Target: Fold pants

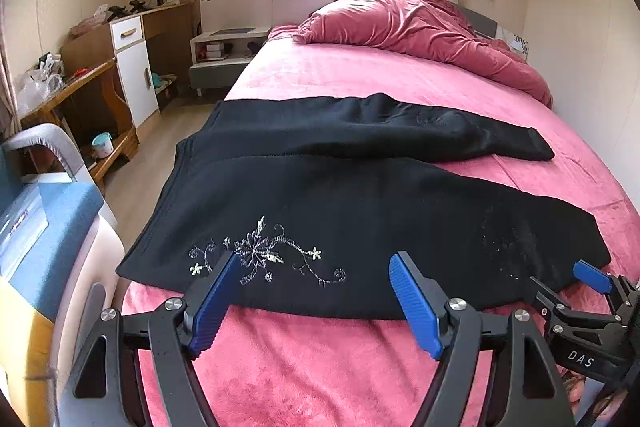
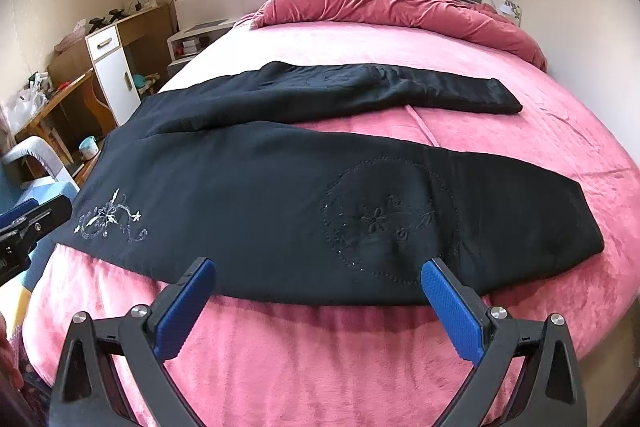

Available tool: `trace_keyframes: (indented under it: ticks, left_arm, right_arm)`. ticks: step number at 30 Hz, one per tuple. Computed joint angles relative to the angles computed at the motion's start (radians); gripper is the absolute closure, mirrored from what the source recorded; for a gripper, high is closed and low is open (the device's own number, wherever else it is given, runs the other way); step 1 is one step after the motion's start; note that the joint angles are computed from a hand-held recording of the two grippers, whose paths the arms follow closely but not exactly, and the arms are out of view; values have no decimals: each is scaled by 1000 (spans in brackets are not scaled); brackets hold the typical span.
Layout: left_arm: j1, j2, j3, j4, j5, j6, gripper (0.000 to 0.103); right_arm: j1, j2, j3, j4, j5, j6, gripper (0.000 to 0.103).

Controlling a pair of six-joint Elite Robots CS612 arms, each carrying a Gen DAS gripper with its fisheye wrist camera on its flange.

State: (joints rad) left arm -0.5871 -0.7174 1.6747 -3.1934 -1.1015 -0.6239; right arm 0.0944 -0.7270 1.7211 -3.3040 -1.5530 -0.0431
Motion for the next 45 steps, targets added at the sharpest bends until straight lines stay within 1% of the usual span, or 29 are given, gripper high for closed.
trace_keyframes:
  ticks: [7,8,9,11,17,35,45]
  left_arm:
    - [5,-1,4,12,-28,-16,23]
    - [6,-1,3,16,-33,-17,18]
    - [7,-1,2,20,-40,-17,15]
    - [9,-1,1,21,-50,-18,15]
    - [9,-2,3,37,-50,-27,15]
    - [16,-5,17,4,-70,-42,15]
    - [25,-3,14,35,-99,-59,15]
  right_arm:
    - [7,1,-5,13,-41,-1,0]
    - [7,1,-5,12,-44,0,0]
    - [7,1,-5,12,-49,0,0]
    - [8,1,-5,7,-54,-3,0]
    - [11,3,-2,-18,-66,-28,0]
    - [15,3,2,-30,-83,-38,0]
    - [15,4,0,-23,-87,-36,0]
